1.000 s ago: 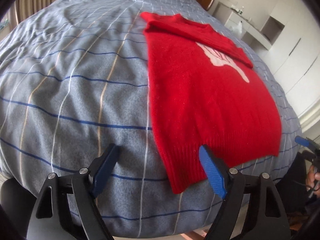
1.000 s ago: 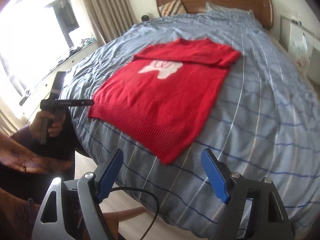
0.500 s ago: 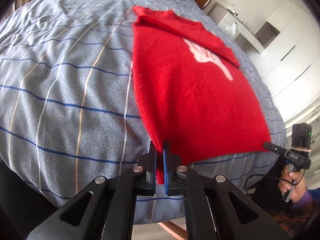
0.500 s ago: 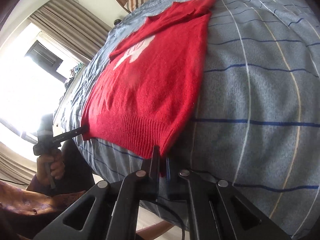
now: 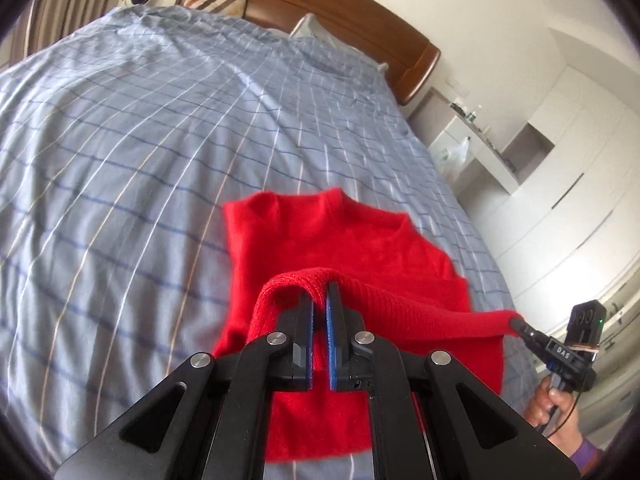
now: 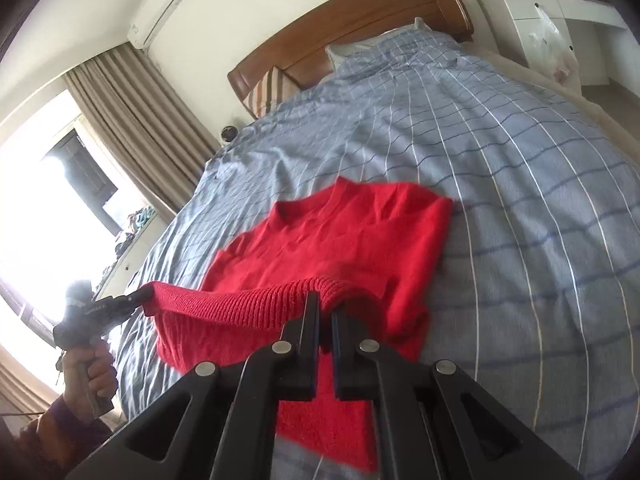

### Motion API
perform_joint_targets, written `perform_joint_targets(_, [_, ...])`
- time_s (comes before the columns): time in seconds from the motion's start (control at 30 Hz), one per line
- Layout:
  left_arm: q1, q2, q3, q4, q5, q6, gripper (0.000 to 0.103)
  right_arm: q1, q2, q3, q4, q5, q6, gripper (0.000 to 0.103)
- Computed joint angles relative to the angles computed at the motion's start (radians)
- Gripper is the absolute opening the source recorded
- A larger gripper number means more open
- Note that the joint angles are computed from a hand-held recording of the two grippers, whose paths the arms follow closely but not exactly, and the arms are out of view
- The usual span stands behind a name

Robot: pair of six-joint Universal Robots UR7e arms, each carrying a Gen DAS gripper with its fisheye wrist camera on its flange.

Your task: Fold small clothes

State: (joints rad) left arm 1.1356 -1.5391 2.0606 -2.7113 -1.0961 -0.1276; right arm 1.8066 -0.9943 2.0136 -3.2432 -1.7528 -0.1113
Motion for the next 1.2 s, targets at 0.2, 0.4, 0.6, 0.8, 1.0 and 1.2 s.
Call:
perform_joint_targets(0.2, [0.091, 0.233, -0.208, -0.001, 0.026, -0.018, 0.003, -0.056, 0.161, -0.257, 0.112, 0.002, 0.056, 0.005])
perform_joint_targets(0.4, [0.131, 0.339, -0.317, 0.027, 0.034, -0.036, 0.016, -0.087, 0.243, -0.362, 0.132, -0.007, 0.093, 0.009])
perform_joint_targets(0.6, [0.089, 0.282, -0.242, -0.138, 0.149, 0.034, 0.088, -0.064, 0.181, -0.289, 0.043, -0.042, 0.03, 0.031])
perform_joint_targets(0.8, [0.033, 0.146, -0.076, -0.105, 0.119, 0.128, 0.09, 0.005, 0.109, -0.182, 0.178, -0.041, -0.181, 0.032])
perform_joint_targets(1.0, [-0.008, 0.059, 0.064, 0.083, 0.278, 0.104, 0.086, 0.014, 0.063, -0.008, 0.182, -0.24, -0.24, 0.034])
perform_joint_targets(1.2, [-0.145, -0.19, 0.25, 0.085, 0.38, 0.037, 0.097, 0.118, -0.037, 0.198, -0.11, -0.367, -0.3, 0.044])
